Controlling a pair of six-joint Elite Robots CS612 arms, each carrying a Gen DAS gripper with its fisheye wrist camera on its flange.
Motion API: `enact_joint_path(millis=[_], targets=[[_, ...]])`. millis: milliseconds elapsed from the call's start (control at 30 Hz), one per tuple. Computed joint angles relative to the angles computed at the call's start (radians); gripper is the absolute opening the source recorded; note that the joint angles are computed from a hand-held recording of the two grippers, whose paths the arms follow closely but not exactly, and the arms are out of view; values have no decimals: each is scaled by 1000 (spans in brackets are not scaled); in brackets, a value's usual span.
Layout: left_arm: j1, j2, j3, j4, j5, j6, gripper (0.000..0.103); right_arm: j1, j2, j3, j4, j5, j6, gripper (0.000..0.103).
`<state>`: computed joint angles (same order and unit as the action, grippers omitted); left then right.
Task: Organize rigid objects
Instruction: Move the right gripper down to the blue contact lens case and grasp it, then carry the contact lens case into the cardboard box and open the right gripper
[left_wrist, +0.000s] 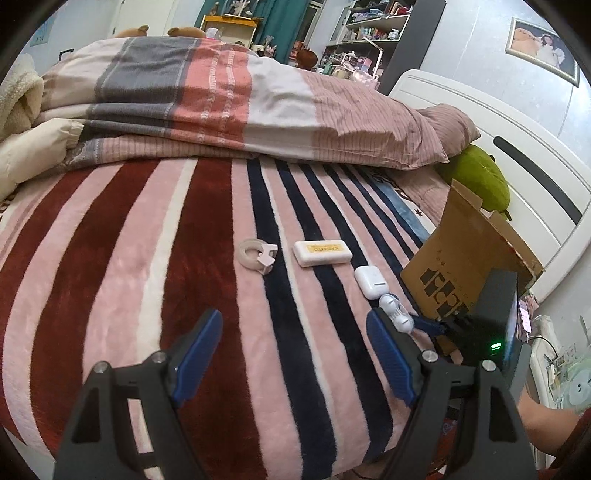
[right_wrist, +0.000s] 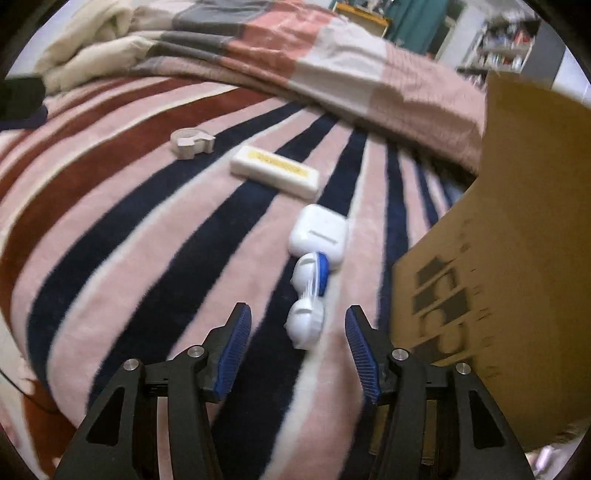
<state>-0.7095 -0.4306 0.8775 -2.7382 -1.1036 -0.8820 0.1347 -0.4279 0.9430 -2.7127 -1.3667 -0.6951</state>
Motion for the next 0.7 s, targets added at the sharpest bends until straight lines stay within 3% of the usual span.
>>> enact_joint_path(millis=[67,133,233,367,433,467,600,700], targets=[[2,-1,2,5,2,-6,78,-18,-5,-15,101,129,5,49],[2,-3,4,8,4,-9,78,-22,-11,-7,101,176,-1,49],[2,-6,8,12,4,-15,78,-16,-6,-6,58,138,13,49],[2,-9,8,29,2,-23,78,-12,23,-66,147,109,50,49],[2,-10,7,37,-1,-24,78,-12,34,-80,147,126,55,45],[2,-11,7,39,-1,-23,78,-11,35,-79,138,131,47,26],[2,-10,0,36,-9,-11,78,-6,22,-45,76,139,-14,26],[3,-4,-15,9,-36,16,78,-11,-4,-18,87,225,-54,26]])
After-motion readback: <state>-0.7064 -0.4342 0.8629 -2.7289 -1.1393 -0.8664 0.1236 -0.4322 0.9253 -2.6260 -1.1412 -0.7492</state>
